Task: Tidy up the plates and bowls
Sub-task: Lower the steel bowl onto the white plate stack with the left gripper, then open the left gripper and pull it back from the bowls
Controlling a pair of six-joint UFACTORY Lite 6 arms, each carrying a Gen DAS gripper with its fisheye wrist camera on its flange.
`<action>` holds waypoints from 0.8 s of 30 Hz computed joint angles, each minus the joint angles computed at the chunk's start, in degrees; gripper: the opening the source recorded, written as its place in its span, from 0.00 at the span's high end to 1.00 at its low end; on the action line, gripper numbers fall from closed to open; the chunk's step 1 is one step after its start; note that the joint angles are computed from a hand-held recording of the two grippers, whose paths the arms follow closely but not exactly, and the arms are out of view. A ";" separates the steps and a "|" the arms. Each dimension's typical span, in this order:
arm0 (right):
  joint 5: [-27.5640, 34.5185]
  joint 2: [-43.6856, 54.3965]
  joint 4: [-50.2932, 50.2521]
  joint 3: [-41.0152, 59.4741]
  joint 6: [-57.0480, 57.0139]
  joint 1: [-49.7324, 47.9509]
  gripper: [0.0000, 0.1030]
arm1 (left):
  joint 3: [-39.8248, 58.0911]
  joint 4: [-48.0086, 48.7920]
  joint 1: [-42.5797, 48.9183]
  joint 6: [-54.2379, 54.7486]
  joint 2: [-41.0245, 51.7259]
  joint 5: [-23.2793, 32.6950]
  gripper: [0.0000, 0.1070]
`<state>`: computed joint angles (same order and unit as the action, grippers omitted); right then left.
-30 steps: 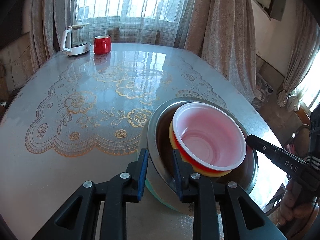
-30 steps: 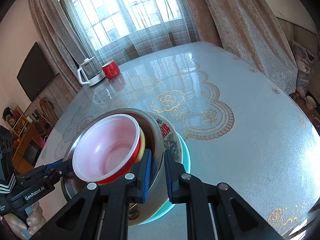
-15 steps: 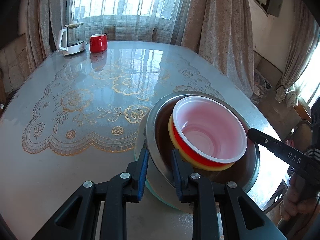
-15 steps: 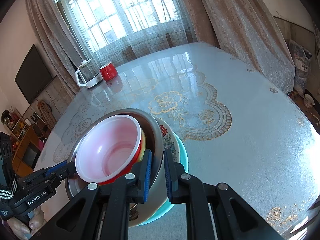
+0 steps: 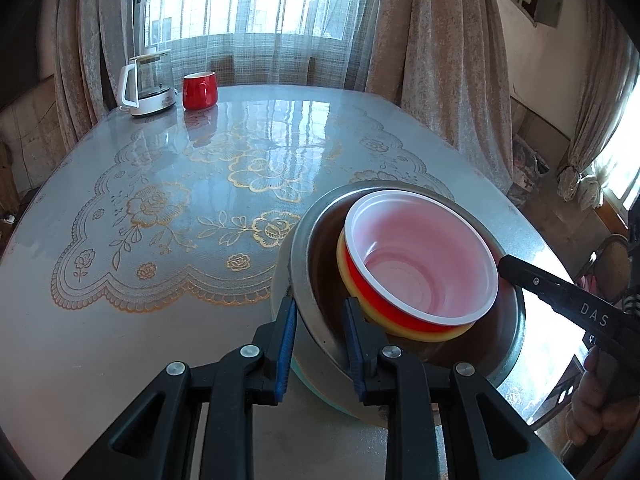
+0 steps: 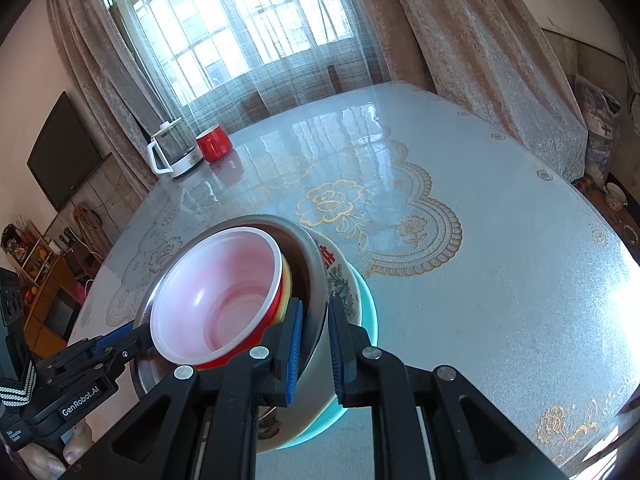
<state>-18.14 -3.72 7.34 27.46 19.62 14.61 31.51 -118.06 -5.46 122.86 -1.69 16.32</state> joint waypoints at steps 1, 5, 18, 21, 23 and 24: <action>0.19 0.05 0.21 0.18 -0.16 -0.01 0.87 | -0.50 -1.50 -0.07 1.63 -0.65 -0.21 0.77; -0.25 -0.68 9.92 -0.04 -9.35 2.72 0.82 | -2.54 -4.76 0.66 5.71 -3.42 -0.25 0.77; -4.03 -4.06 35.74 -1.64 -29.49 10.69 0.71 | -8.15 -0.88 3.35 2.43 -12.46 -0.67 0.77; -5.24 -5.07 41.90 -1.57 -34.33 13.12 0.69 | -9.48 1.09 4.19 0.43 -14.81 -0.80 0.77; -6.19 -5.33 45.29 -1.43 -36.88 14.67 0.68 | -10.52 1.57 4.91 -0.24 -16.57 -0.95 0.77; -6.95 -5.37 47.90 -1.29 -38.86 15.69 0.67 | -10.98 0.94 5.20 0.12 -17.33 -1.16 0.77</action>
<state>-25.09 -9.09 55.24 26.16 -19.24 30.30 20.53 -117.11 -0.26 122.98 -19.03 15.17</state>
